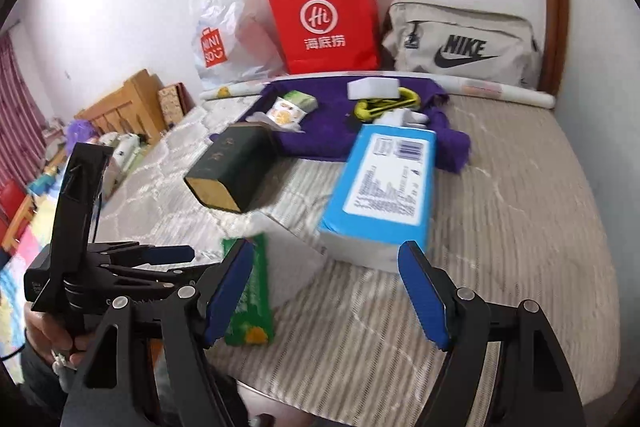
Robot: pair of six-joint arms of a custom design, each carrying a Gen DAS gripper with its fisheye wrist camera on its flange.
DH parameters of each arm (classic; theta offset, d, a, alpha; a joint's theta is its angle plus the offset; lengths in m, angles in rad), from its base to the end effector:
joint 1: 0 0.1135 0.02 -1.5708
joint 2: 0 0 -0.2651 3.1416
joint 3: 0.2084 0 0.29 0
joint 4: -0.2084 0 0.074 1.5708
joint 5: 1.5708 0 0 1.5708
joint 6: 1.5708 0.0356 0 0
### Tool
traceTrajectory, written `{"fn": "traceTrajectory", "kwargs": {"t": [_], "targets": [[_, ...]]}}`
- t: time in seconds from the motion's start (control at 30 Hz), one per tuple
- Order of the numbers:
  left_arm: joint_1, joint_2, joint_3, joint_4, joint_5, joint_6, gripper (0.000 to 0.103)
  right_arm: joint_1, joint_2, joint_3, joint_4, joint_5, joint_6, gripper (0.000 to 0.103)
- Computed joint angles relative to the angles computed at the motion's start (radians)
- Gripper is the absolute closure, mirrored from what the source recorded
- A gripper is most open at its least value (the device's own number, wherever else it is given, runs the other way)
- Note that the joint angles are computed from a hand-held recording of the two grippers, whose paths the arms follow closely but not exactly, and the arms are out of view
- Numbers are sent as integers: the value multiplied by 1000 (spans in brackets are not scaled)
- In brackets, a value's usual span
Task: Organize soft objects
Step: 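Move back and grasp the green snack packet with the left gripper, then grasp the clear mesh bag with the right gripper while the left gripper holds the packet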
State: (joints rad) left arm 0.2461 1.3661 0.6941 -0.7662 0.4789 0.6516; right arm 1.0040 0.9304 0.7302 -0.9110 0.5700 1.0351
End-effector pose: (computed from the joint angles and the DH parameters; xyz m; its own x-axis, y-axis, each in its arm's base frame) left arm 0.2362 0.0424 0.1387 -0.8597 0.3390 -0.3821 0.4581 0.8426 -0.2830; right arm 0.1224 0.1565 0.2353 -0.7459 0.1764 -0.6423 0.1169 0.9840 0.1346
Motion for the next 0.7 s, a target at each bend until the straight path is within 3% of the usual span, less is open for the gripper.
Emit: {"fn": "traceTrajectory", "kwargs": {"t": [0.23, 0.27, 0.43, 0.47, 0.53, 0.6, 0.7], "targets": [[-119, 25, -35, 106, -88, -153, 33, 26, -35, -24, -91, 50, 71, 28], [-142, -2, -58, 137, -97, -172, 28, 25, -39, -25, -112, 59, 78, 28], [-240, -66, -136, 268, -209, -244, 28, 14, -82, -48, -153, 70, 95, 28], [-259, -87, -160, 299, -235, -253, 29, 11, -93, -55, -154, 68, 99, 28], [-279, -134, -202, 343, -286, -246, 41, 17, -100, -62, -157, 65, 106, 28], [-243, -135, -190, 318, -255, -208, 56, 24, -95, -65, -160, 65, 112, 28], [-154, -105, -137, 253, -186, -149, 62, 35, -74, -61, -166, 68, 122, 28]]}}
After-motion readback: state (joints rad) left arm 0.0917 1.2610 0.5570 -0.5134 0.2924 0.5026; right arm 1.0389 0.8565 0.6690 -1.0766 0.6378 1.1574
